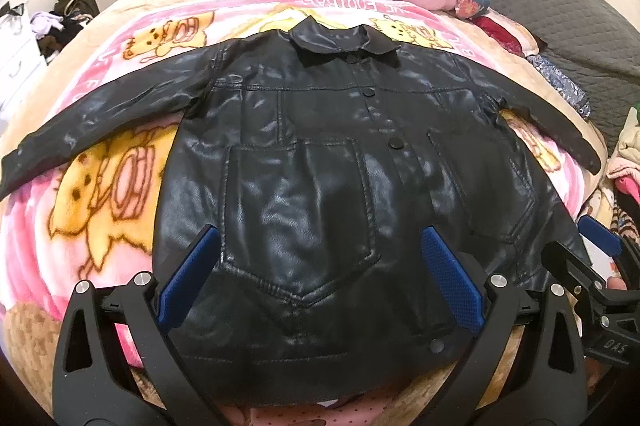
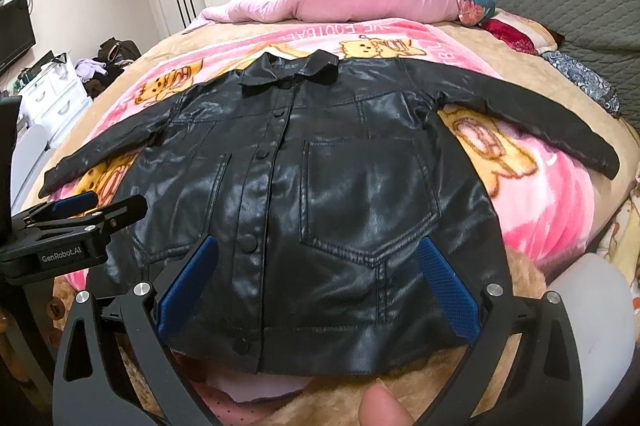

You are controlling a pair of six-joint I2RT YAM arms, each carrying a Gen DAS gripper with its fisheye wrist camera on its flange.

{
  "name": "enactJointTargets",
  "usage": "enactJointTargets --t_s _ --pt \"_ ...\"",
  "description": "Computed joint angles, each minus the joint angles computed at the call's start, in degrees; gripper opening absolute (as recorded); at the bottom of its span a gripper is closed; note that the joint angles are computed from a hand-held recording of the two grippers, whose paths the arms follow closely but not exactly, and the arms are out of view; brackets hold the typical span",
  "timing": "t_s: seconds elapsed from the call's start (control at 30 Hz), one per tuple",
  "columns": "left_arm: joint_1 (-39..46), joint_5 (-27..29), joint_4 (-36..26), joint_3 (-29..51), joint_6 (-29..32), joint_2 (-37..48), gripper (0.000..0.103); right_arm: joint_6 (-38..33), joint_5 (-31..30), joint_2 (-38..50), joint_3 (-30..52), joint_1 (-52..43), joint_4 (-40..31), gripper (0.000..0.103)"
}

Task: Fold large clothes

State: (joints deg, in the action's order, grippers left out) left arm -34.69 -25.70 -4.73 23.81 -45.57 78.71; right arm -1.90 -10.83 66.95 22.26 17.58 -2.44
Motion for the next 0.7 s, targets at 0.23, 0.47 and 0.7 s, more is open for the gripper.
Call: enactJointTargets --t_s 0.23,0.47,0.7 --pt "5.03 2.44 -1.54 4.42 4.08 0.26 0.094 0.43 -2.60 2.59 6.36 -2.33 -2.32 0.099" --pt "10.43 5.40 -3.37 9.51 7.96 1.05 0.094 1.67 -2.89 7.23 14.73 -3.42 -5.51 0.099" --pt "12.82 5.33 -3.75 14.70 10.57 2.96 0.094 2.82 -1.05 13.55 23.41 -4.11 -8.55 0.099"
